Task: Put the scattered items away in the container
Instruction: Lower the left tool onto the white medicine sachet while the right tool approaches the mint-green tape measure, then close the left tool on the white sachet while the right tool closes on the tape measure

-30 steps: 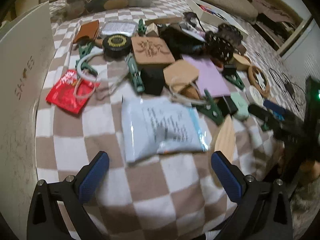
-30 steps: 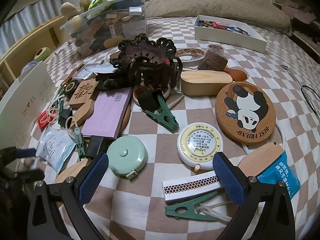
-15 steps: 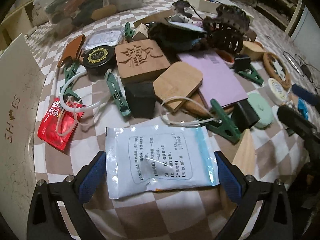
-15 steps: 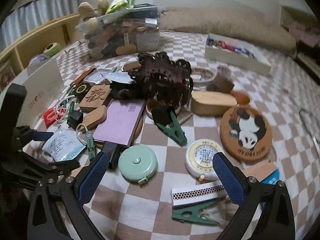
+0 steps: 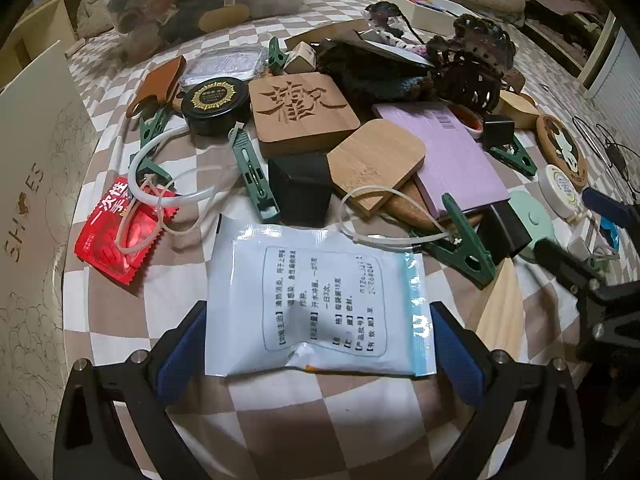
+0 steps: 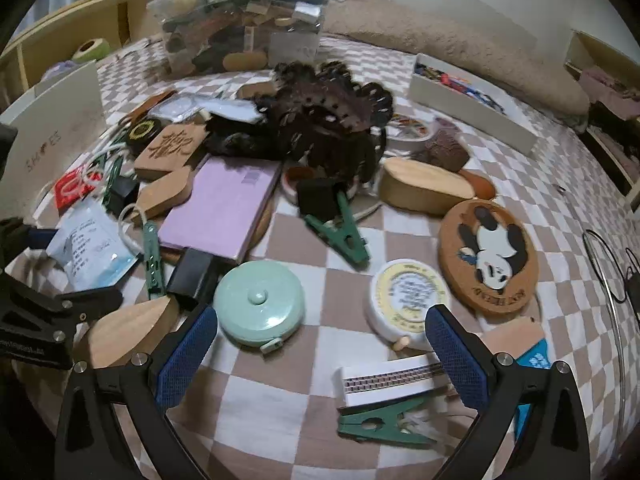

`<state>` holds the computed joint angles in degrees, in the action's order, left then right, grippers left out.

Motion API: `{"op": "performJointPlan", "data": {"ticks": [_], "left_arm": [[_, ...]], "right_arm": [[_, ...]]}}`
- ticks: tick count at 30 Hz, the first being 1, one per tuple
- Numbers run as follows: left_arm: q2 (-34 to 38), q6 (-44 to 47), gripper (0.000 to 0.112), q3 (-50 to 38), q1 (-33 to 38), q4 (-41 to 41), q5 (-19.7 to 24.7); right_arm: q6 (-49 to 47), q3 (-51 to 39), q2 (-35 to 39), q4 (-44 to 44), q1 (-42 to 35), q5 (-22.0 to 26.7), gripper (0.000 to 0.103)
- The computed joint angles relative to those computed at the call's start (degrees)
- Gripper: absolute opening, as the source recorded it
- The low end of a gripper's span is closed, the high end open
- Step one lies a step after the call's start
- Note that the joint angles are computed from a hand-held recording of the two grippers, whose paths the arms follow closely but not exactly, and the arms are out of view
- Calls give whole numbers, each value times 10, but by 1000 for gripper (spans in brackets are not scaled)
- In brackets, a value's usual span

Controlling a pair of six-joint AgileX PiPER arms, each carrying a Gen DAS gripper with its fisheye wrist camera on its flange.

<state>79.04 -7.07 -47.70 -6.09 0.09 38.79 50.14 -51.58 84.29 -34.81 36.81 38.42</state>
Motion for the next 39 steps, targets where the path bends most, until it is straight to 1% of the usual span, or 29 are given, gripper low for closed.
{"op": "performJointPlan", "data": {"ticks": [4, 6, 8, 12, 13, 14, 16, 18, 19, 25, 30, 39], "left_arm": [[-19, 5, 103, 17, 7, -9, -13], [-24, 23, 102, 20, 18, -26, -17], [-29, 39, 101, 23, 27, -40, -20], [-36, 63, 96, 27, 43, -63, -26], [-37, 69, 95, 27, 46, -70, -27], [-38, 75, 93, 27, 48, -77, -28], [-42, 92, 86, 28, 53, -94, -29], [-44, 94, 84, 29, 54, -95, -31], [-45, 93, 83, 30, 53, -94, -32], [-52, 95, 77, 34, 66, -110, -33], [-63, 131, 73, 39, 91, -155, -32], [-76, 147, 68, 47, 98, -176, -34]], "right_arm": [[-27, -12, 19, 7, 17, 6, 103], [-31, -17, 28, 5, 21, 8, 102], [-29, -16, 27, 4, 17, 3, 96], [-31, -10, 21, 3, 13, -6, 89], [-33, -9, 20, 3, 14, -8, 83], [-53, -9, 19, 21, 9, -17, 72], [-91, -10, 22, 56, 0, -34, 65], [-103, -10, 23, 64, -2, -42, 61], [-115, -8, 21, 77, -6, -49, 55], [-106, 4, 6, 80, -5, -56, 52], [-96, 16, -14, 82, -12, -62, 52], [-112, 22, -25, 117, -30, -86, 52]]}}
